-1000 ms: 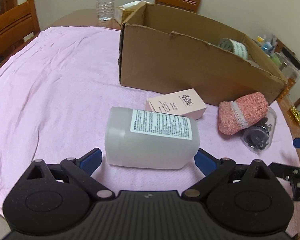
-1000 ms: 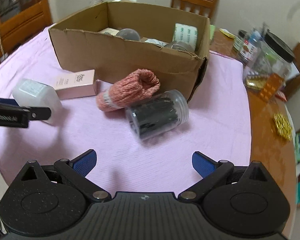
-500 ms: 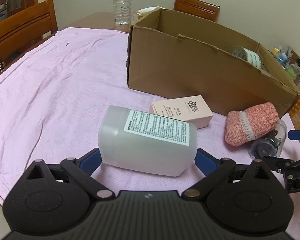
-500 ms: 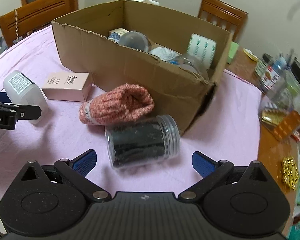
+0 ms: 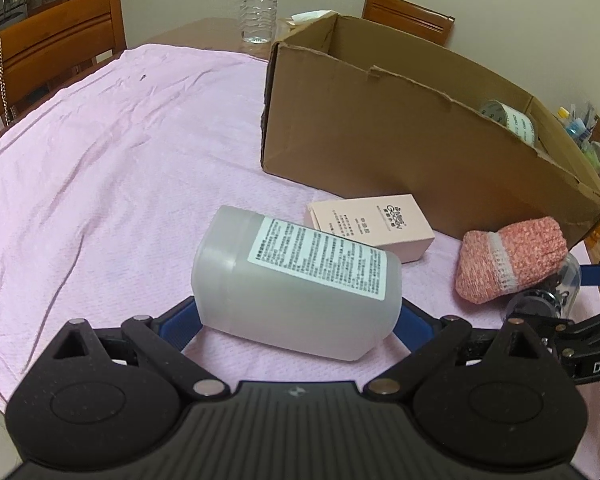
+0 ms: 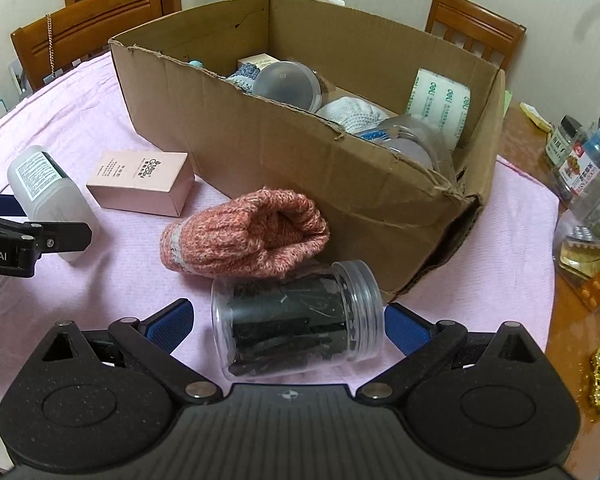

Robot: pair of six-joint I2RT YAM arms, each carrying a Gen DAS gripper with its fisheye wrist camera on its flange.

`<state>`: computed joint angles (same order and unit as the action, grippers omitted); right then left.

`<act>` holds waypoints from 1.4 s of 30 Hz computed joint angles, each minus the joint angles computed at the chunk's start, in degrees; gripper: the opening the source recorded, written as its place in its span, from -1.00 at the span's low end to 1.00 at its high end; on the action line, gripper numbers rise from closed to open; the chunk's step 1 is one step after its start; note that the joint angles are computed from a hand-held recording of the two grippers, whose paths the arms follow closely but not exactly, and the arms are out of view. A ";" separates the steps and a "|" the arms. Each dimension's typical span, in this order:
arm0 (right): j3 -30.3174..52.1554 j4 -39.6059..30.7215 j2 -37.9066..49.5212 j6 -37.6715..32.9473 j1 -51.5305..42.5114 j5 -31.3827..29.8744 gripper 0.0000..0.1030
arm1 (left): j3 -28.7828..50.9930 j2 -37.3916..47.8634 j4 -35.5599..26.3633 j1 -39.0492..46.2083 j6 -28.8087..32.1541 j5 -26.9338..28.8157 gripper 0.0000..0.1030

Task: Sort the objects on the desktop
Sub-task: 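Grasp the cotton swab tub with the left tool while the right tool grasps the black-filled jar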

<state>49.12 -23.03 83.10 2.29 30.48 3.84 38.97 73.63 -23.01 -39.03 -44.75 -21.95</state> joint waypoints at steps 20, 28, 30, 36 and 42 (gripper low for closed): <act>2.10 -3.61 0.84 2.68 1.68 2.28 0.71 | -2.78 -2.86 3.08 -0.17 2.58 0.44 0.91; 2.13 -4.26 0.65 3.32 2.19 3.58 0.57 | -3.68 -4.39 3.82 0.56 3.50 1.06 0.73; 2.31 -5.13 0.34 3.66 2.27 3.67 0.54 | -4.13 -5.32 4.12 1.97 4.17 3.02 0.73; 3.08 -7.84 -0.22 4.32 1.58 3.13 0.54 | -4.10 -7.60 3.34 4.19 8.31 5.46 0.72; 3.76 -11.32 -2.12 6.32 0.44 1.05 0.54 | -1.98 -8.71 0.02 7.72 15.97 12.16 0.71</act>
<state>52.88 -34.35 80.98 8.62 30.92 4.89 36.99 64.91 -22.99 -31.31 -28.78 -9.79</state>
